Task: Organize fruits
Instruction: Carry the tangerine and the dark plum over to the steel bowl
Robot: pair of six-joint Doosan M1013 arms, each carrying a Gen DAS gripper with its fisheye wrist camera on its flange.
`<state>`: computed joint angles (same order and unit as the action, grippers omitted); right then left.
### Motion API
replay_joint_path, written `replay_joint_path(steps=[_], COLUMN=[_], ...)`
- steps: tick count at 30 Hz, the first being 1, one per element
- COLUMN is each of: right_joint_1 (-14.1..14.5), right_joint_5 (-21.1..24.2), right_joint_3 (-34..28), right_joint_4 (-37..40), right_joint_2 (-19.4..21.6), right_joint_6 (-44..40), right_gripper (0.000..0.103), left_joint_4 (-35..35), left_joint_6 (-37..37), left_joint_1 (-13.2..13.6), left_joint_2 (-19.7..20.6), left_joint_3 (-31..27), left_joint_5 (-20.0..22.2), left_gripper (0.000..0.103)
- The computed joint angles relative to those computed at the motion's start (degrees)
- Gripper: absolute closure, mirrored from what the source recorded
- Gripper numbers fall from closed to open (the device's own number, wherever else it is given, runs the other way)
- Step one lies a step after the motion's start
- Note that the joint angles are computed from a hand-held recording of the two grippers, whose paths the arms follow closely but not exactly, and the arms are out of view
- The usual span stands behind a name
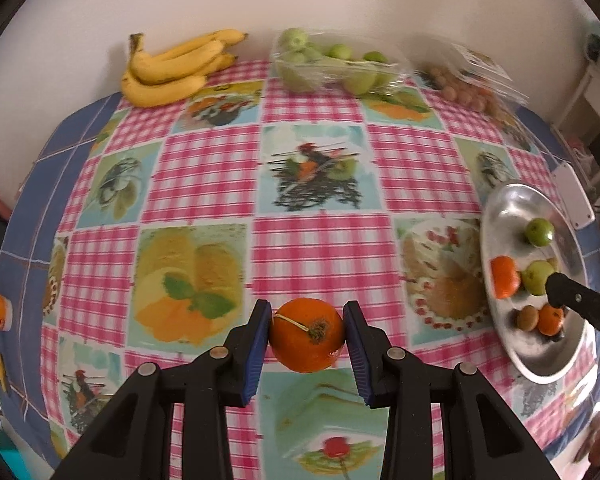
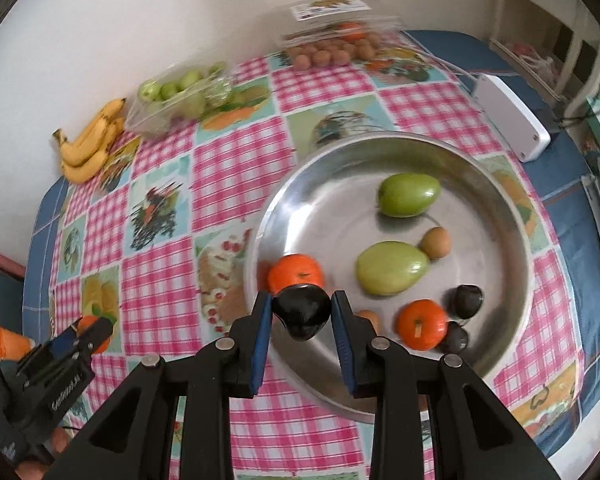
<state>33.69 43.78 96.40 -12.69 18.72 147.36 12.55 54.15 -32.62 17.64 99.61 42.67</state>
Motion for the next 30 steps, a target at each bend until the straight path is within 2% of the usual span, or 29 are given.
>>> replay_joint_path(steps=[6, 12, 26, 30], right_joint_1=[-1.9, -3.6, -5.3, -5.6], right_joint_5=[-0.9, -2.5, -2.3, -2.4], right_joint_3=[2.6, 4.7, 7.3, 7.6], right_joint_4=[0.0, 0.8, 0.8, 0.9], right_joint_2=[-1.8, -3.2, -4.5, -4.8], right_joint_6=[3.5, 4.6, 6.9, 7.4], right_gripper=[0.072, 0.072, 0.072, 0.072], left_joint_4=[-4.1, -4.6, -10.8, -10.4], left_joint_6=[4.9, 7.6, 16.0, 17.0], left_joint_1=[-1.5, -3.6, -7.2, -7.9], left_joint_2=[0.6, 1.4, 3.0, 3.9], left_joint_3=[-1.0, -2.2, -4.8, -5.6], left_joint_5=[-0.5, -0.3, -3.9, -4.1], left_gripper=[0.063, 0.063, 0.063, 0.063])
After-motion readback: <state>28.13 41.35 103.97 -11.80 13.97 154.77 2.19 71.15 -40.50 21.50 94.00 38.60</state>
